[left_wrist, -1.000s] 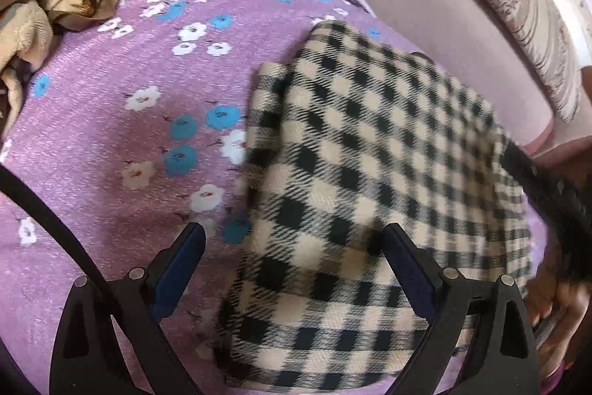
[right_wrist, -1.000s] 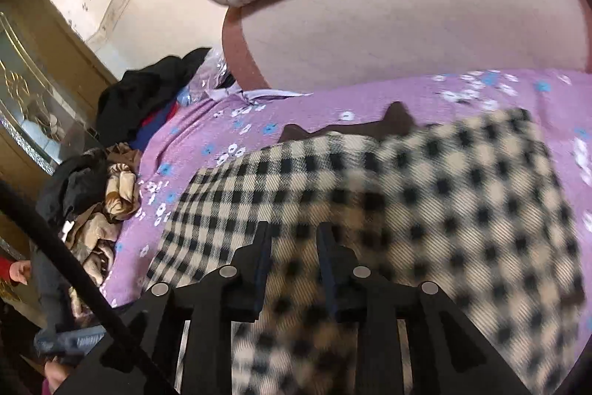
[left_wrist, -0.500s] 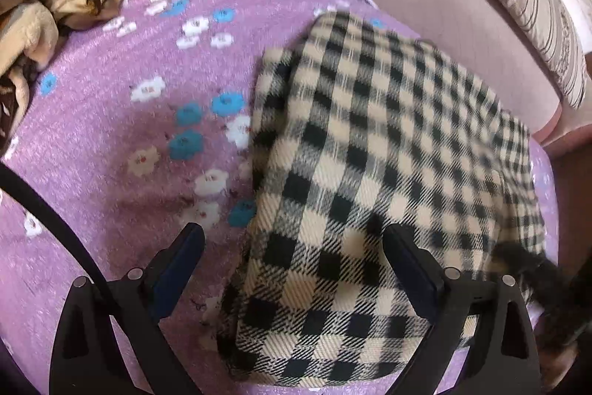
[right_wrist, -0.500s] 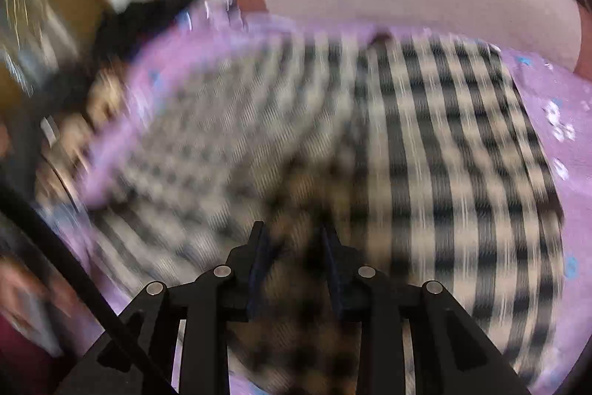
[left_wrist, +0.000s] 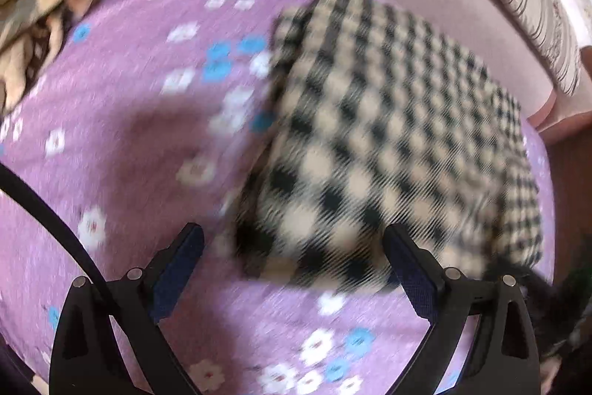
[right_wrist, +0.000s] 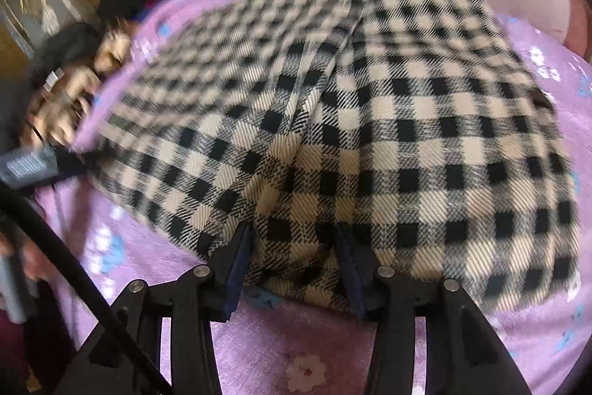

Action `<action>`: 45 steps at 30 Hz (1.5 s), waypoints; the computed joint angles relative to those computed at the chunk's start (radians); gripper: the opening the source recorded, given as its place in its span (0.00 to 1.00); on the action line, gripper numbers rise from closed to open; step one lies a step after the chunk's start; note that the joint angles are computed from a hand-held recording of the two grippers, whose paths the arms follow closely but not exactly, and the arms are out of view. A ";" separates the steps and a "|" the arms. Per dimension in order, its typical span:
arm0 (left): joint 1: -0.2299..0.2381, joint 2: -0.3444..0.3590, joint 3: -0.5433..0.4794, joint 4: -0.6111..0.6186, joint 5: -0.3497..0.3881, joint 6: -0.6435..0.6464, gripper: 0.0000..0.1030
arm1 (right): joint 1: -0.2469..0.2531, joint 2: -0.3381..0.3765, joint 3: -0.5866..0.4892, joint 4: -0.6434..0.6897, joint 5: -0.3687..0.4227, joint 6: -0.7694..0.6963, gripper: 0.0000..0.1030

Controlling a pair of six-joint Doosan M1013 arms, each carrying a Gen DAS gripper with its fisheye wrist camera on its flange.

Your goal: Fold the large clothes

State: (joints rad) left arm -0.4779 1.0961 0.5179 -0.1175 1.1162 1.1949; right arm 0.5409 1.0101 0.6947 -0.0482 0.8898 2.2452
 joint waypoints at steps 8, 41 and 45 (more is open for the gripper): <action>0.015 -0.077 0.157 -0.010 -0.116 -0.011 0.94 | -0.016 -0.199 0.302 -0.386 0.000 0.536 0.76; -0.010 -0.042 0.081 0.129 -0.104 -0.017 0.94 | -0.010 -0.141 0.201 -0.283 -0.099 0.374 0.62; 0.012 -0.014 0.028 0.022 -0.103 0.029 0.94 | 0.002 -0.061 0.060 -0.264 -0.077 0.291 0.62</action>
State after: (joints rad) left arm -0.4661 1.0821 0.5461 -0.0955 1.0133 1.2238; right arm 0.5431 0.9490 0.7544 -0.3120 0.8128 2.5357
